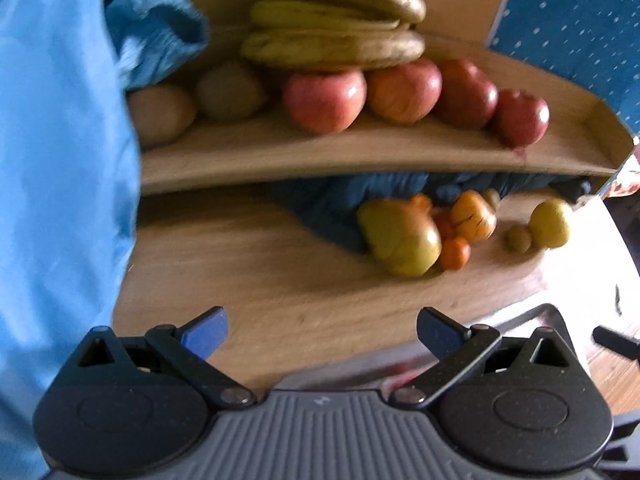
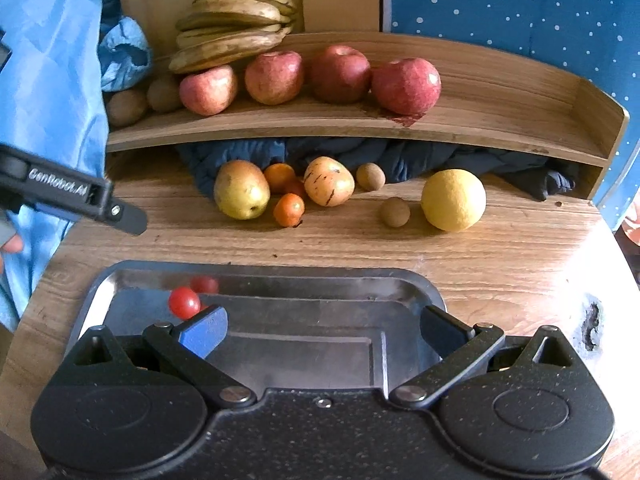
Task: Organize fruits
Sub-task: 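Move both tools back toward the fruits under the shelf, then grasp the yellow pear with the left tool while the right tool grasps an orange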
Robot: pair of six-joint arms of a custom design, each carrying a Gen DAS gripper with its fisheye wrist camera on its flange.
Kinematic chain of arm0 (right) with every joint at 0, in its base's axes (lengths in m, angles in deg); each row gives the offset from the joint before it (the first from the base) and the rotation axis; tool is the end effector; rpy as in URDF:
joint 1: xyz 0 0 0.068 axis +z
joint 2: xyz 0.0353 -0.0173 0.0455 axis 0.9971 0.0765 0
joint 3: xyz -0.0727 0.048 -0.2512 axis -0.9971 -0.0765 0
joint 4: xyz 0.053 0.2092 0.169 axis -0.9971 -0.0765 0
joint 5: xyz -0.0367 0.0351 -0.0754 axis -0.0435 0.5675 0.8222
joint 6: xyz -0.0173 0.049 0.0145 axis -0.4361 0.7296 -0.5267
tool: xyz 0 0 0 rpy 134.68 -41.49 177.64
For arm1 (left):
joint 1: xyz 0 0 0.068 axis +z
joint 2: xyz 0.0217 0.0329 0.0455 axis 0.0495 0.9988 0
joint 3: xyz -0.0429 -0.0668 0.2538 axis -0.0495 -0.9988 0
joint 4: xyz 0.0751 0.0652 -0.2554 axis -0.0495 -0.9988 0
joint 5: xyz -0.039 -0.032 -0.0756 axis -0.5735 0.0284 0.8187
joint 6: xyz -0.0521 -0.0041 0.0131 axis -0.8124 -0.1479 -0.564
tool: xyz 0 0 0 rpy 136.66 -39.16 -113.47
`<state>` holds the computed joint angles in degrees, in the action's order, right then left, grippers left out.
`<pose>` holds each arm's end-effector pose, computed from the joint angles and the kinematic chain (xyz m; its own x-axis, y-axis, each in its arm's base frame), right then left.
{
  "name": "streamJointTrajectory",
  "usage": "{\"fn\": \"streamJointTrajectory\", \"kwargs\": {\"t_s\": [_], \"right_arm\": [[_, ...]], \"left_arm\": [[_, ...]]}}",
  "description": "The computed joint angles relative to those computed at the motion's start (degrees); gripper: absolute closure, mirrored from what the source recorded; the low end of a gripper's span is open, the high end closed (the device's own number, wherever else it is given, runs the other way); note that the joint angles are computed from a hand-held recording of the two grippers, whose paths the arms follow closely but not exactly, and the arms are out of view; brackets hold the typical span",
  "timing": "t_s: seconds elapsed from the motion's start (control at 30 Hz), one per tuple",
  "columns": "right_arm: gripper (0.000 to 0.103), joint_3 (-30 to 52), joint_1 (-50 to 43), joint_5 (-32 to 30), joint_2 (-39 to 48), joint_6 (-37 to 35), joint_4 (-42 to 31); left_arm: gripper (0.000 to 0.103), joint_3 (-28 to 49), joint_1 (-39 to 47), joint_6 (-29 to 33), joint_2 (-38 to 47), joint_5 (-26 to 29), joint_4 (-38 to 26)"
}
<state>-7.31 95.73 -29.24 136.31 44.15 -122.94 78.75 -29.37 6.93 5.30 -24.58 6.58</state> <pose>0.2134 0.0425 0.2312 -0.7237 -0.2930 -0.6248 -0.3706 0.9288 -0.0062 0.2713 -0.1609 0.2676 -0.8631 -0.2050 -0.4616 -0.1719 0.9786 -0.1132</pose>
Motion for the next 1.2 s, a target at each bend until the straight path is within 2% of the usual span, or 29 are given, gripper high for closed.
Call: {"fn": "streamJointTrajectory", "kwargs": {"t_s": [0.17,0.5,0.67,0.9,1.03,1.2], "right_arm": [[0.001,1.0,1.4,1.8,2.4,1.3,1.5],[0.001,5.0,5.6,5.1,9.8,2.1,6.5],[0.006,6.8,7.3,7.3,14.5,1.2,8.9],[0.012,9.1,8.4,8.5,19.8,0.6,10.9],[0.013,9.5,8.9,8.5,21.5,-0.5,11.7],[0.019,10.0,9.5,8.6,22.9,-1.8,12.5]], "left_arm": [[0.001,1.7,1.8,3.1,3.4,3.2,5.0],[0.001,5.3,4.9,6.0,10.4,8.8,9.0],[0.001,4.5,7.1,6.0,11.5,13.7,12.6],[0.001,4.1,7.8,5.5,13.2,16.1,14.9],[0.008,2.5,8.5,4.0,13.0,17.8,17.2],[0.015,2.1,9.0,3.2,13.4,19.9,19.0]]}}
